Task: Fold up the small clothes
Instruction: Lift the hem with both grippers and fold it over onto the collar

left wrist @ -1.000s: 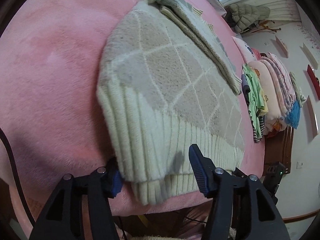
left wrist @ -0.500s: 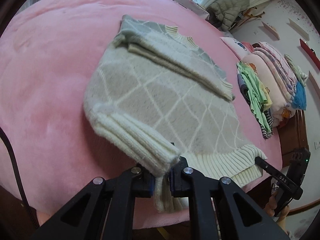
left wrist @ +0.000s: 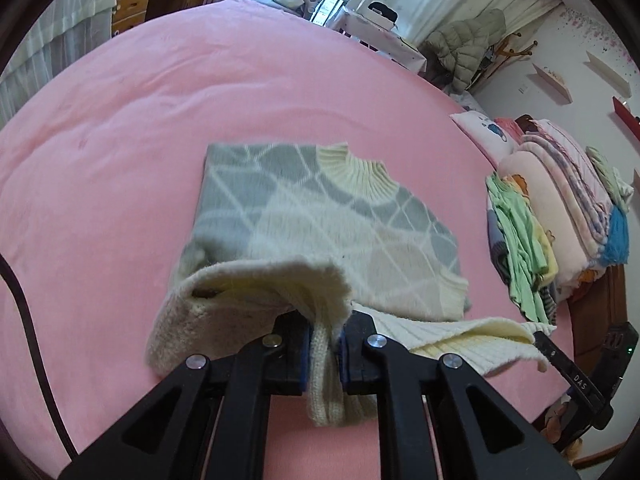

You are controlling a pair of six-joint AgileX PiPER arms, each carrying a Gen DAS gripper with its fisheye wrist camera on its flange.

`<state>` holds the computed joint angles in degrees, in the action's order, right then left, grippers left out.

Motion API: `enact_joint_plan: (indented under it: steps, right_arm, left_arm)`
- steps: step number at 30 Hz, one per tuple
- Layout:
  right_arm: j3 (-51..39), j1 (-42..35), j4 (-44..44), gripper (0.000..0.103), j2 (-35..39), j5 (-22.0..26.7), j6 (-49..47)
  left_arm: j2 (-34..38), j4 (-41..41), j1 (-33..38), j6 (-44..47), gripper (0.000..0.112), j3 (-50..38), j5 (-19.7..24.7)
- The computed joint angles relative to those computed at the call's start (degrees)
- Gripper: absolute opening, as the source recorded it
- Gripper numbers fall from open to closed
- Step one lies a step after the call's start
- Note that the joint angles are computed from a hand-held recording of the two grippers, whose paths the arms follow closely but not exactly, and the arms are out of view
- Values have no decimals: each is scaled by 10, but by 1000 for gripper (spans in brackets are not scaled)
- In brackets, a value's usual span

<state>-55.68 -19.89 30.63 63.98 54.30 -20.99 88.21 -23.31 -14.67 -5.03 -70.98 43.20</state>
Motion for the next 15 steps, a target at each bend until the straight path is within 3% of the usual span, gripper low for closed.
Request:
enact_joint_plan:
  steps: [8,15]
  right_arm:
    - [-188,86,-99,8,217,-91,120]
    - [-328,117,-168,8,361,-97,189]
  left_arm:
    - [210,108,-17,-73,9,-294,72]
    - [380,145,-10,-110,9,-536,166]
